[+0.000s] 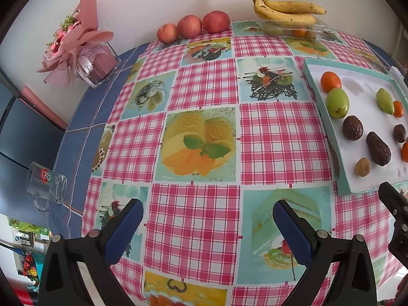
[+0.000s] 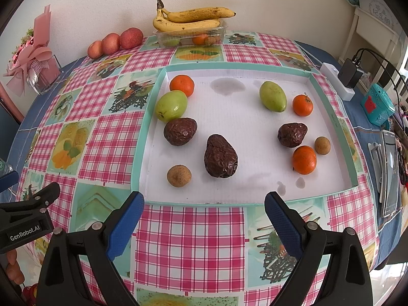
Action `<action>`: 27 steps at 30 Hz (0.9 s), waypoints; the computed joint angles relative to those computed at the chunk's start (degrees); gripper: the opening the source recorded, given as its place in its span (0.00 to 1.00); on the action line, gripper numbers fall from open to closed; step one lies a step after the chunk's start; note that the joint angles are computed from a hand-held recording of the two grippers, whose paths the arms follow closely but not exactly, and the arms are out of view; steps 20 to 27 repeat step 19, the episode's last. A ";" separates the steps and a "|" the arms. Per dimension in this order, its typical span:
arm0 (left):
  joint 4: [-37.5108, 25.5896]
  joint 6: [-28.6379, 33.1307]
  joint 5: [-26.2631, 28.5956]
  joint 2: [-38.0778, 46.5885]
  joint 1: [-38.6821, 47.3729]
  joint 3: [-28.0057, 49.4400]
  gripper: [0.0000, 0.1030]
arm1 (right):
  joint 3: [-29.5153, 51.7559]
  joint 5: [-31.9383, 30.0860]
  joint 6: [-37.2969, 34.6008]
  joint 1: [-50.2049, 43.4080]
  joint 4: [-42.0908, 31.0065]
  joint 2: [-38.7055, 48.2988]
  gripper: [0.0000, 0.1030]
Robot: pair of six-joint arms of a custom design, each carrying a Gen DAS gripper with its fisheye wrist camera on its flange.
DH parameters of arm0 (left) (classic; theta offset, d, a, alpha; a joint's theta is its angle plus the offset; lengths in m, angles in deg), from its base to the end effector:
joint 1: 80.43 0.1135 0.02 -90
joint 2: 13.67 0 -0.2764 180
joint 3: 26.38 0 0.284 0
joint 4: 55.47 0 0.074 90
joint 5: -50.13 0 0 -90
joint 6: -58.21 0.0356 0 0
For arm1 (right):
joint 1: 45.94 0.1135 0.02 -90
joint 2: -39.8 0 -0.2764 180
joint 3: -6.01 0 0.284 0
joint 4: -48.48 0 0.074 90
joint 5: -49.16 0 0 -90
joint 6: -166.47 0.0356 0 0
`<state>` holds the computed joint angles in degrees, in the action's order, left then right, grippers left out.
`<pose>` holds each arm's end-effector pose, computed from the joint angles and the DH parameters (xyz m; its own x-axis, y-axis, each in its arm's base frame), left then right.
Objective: Organize fruits
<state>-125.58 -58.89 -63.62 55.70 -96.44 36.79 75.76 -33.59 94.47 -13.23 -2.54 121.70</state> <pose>0.2252 -0.0497 0.2379 -0.9046 -0.1742 -0.3889 -0.2823 0.9287 0.2405 0.2616 0.1627 0.2298 -0.8649 -0.1912 -0.4641 -0.2322 0.9721 0.0324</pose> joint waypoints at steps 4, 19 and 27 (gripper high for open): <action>0.10 0.54 0.25 -0.06 0.42 -0.05 1.00 | -0.03 -0.10 -0.12 -0.09 -0.02 0.02 0.93; 0.14 0.34 0.08 -0.09 0.20 -0.19 1.00 | -0.03 -0.02 0.03 0.04 -0.03 0.08 0.93; 0.14 0.34 0.08 -0.09 0.20 -0.19 1.00 | -0.03 -0.02 0.03 0.04 -0.03 0.08 0.93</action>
